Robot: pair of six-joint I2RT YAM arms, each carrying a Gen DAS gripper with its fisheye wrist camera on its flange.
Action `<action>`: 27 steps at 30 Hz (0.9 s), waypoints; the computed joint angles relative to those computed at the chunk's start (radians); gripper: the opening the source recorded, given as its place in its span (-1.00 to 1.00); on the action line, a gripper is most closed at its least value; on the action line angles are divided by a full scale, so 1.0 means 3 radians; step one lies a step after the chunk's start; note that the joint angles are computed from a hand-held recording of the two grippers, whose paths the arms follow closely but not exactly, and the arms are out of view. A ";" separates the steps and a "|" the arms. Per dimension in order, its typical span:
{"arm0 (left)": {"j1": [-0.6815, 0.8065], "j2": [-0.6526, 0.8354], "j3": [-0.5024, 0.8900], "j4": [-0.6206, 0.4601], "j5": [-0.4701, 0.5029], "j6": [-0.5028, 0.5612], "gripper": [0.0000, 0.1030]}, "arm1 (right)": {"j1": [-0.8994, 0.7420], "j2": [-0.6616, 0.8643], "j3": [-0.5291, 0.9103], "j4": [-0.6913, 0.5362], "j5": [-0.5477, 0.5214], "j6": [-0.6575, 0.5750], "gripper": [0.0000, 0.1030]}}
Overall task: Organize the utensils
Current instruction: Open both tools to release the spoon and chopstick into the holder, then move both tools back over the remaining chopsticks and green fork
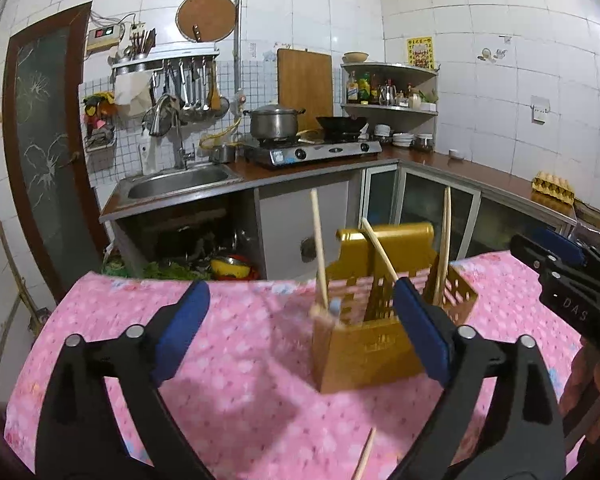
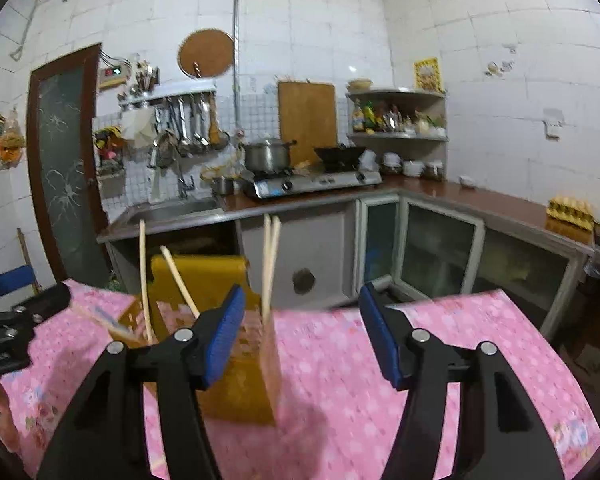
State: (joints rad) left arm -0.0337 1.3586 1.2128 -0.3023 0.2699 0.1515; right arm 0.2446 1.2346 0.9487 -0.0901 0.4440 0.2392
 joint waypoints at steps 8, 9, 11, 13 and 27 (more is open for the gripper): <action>0.0215 -0.0303 -0.0406 -0.0140 0.0133 0.0177 0.90 | 0.0221 -0.0366 -0.0489 -0.0325 0.0129 0.0415 0.33; 0.0234 -0.0353 -0.0477 -0.0126 0.0138 0.0214 0.90 | 0.0279 -0.0399 -0.0548 -0.0369 0.0202 0.0478 0.35; 0.0258 -0.0428 -0.0602 -0.0095 0.0139 0.0291 0.90 | 0.0368 -0.0464 -0.0660 -0.0419 0.0294 0.0587 0.39; 0.0280 -0.0496 -0.0730 -0.0063 0.0151 0.0352 0.90 | 0.0468 -0.0507 -0.0742 -0.0488 0.0389 0.0721 0.51; 0.0284 -0.0280 -0.0986 -0.0209 0.0320 0.0595 0.90 | 0.0987 -0.0111 -0.0776 -0.1106 0.0595 0.1564 0.60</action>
State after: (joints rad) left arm 0.0515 1.2745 0.9168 -0.3651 0.3658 0.3300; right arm 0.5408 1.2013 0.7160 -0.4218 0.6226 0.7085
